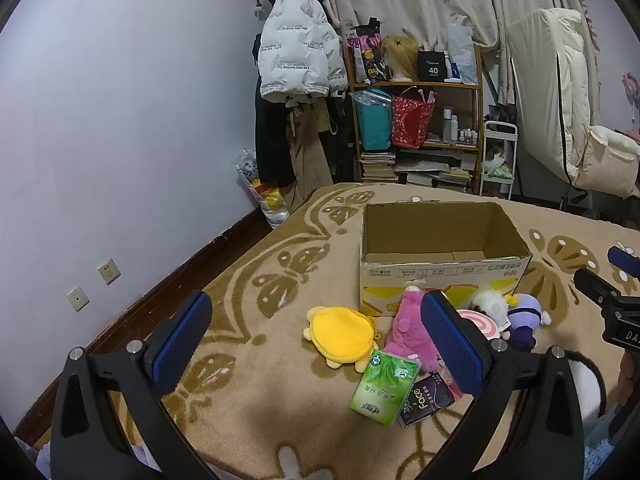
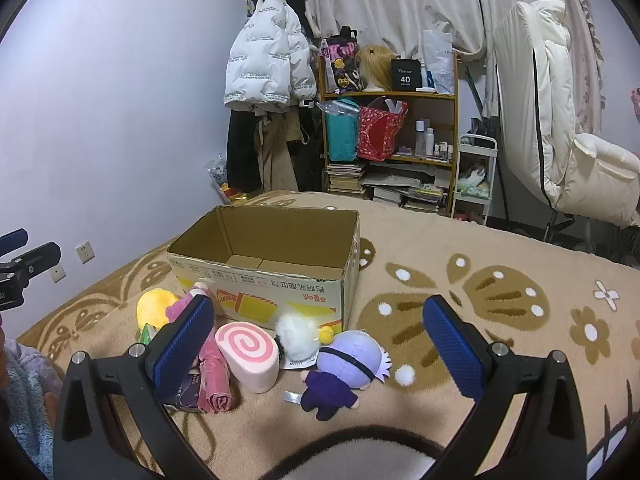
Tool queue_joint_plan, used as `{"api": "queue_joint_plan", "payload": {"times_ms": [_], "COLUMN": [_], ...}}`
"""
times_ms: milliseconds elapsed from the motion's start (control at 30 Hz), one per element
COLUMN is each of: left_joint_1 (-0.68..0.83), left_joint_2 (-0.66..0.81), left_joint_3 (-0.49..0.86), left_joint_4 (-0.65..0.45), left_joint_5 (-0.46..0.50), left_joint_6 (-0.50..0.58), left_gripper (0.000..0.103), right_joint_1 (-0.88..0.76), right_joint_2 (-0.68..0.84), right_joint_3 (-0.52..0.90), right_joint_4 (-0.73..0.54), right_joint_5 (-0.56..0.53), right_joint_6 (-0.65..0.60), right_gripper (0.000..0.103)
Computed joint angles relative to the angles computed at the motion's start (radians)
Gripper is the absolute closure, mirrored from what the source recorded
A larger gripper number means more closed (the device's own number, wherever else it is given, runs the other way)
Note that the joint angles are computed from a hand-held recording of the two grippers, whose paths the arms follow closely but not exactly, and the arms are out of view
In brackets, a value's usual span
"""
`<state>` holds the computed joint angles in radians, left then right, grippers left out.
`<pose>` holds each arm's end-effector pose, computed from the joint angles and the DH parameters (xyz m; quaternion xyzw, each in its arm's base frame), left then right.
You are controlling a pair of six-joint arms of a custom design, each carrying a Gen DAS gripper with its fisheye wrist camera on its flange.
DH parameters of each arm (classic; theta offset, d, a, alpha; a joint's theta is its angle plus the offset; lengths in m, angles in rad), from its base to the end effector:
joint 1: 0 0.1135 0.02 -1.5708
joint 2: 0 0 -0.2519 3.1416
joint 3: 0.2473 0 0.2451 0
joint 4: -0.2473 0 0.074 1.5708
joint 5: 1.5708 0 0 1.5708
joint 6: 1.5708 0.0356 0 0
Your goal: Organize soft objects
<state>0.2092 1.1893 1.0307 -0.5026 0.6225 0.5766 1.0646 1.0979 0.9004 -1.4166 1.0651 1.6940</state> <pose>0.2504 0.0319 0.3058 0.2885 0.8162 -0.0941 0.4916 0.0981 0.1127 0.2588 0.2562 0.8224 -0.1149 0.4948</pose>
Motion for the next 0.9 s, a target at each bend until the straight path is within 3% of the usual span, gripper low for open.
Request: {"api": "queue_joint_plan", "payload": {"times_ms": [900], "left_joint_1": [0.003], "left_joint_2": [-0.006], "left_joint_3": [-0.023], "left_joint_4": [0.024], "left_joint_5": [0.003], "left_joint_6": [-0.002], "left_gripper": [0.0], "right_joint_1": [-0.009], "right_joint_2": [-0.009], "right_joint_3": [-0.006], "right_joint_4": [0.031], "right_joint_5": [-0.002], "right_joint_6": [-0.034], "right_gripper": [0.0]}}
